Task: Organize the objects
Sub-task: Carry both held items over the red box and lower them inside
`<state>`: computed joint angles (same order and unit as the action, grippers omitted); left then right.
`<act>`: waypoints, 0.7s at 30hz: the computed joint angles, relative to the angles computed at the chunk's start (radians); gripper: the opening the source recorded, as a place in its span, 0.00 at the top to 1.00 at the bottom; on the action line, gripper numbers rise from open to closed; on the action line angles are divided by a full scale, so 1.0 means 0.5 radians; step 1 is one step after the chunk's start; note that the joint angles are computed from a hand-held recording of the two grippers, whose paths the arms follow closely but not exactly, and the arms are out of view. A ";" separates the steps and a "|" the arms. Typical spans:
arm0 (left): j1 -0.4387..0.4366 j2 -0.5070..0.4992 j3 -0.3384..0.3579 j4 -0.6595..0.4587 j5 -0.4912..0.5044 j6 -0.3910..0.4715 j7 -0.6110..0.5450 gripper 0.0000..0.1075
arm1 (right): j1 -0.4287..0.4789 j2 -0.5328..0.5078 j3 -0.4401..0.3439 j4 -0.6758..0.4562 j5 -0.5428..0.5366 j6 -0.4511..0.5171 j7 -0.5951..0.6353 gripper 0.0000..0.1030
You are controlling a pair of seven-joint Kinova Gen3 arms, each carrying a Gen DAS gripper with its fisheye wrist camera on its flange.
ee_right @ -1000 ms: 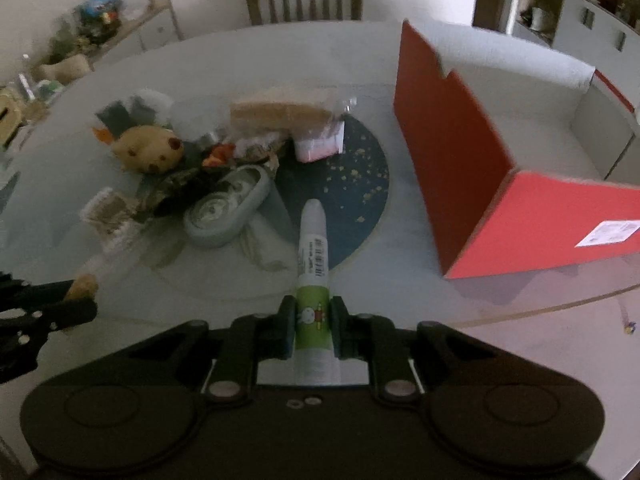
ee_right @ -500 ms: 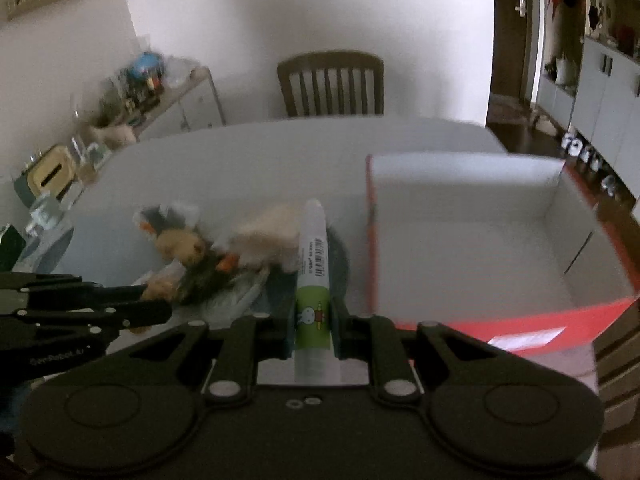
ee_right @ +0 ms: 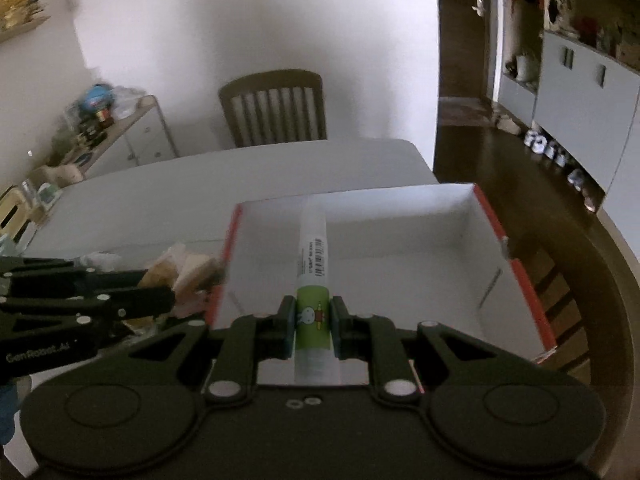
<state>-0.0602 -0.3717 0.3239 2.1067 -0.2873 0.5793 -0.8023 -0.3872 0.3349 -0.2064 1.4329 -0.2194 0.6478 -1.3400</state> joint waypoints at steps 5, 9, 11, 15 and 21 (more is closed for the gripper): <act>0.028 0.356 -0.025 -0.172 -0.056 -0.048 0.015 0.81 | -0.010 0.128 0.063 -0.125 0.068 0.055 -0.079 0.84; 0.112 0.583 -0.118 -0.297 -0.076 -0.018 -0.006 0.81 | 0.001 0.207 0.083 -0.195 0.114 0.094 -0.112 0.84; 0.150 0.679 -0.183 -0.347 -0.046 -0.007 -0.038 0.81 | -0.007 0.239 0.100 -0.224 0.140 0.125 -0.146 0.84; 0.220 0.846 -0.298 -0.460 0.035 0.061 -0.182 0.81 | -0.005 0.343 0.124 -0.343 0.178 0.249 -0.196 0.84; 0.304 1.125 -0.400 -0.726 0.194 0.293 -0.441 0.81 | -0.044 0.491 0.145 -0.523 0.247 0.460 -0.218 0.84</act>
<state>0.0916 0.1906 0.1241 1.7439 -0.1904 0.7257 -1.0229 -0.4090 0.5802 -0.1339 1.1713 -0.0958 0.8780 -1.4492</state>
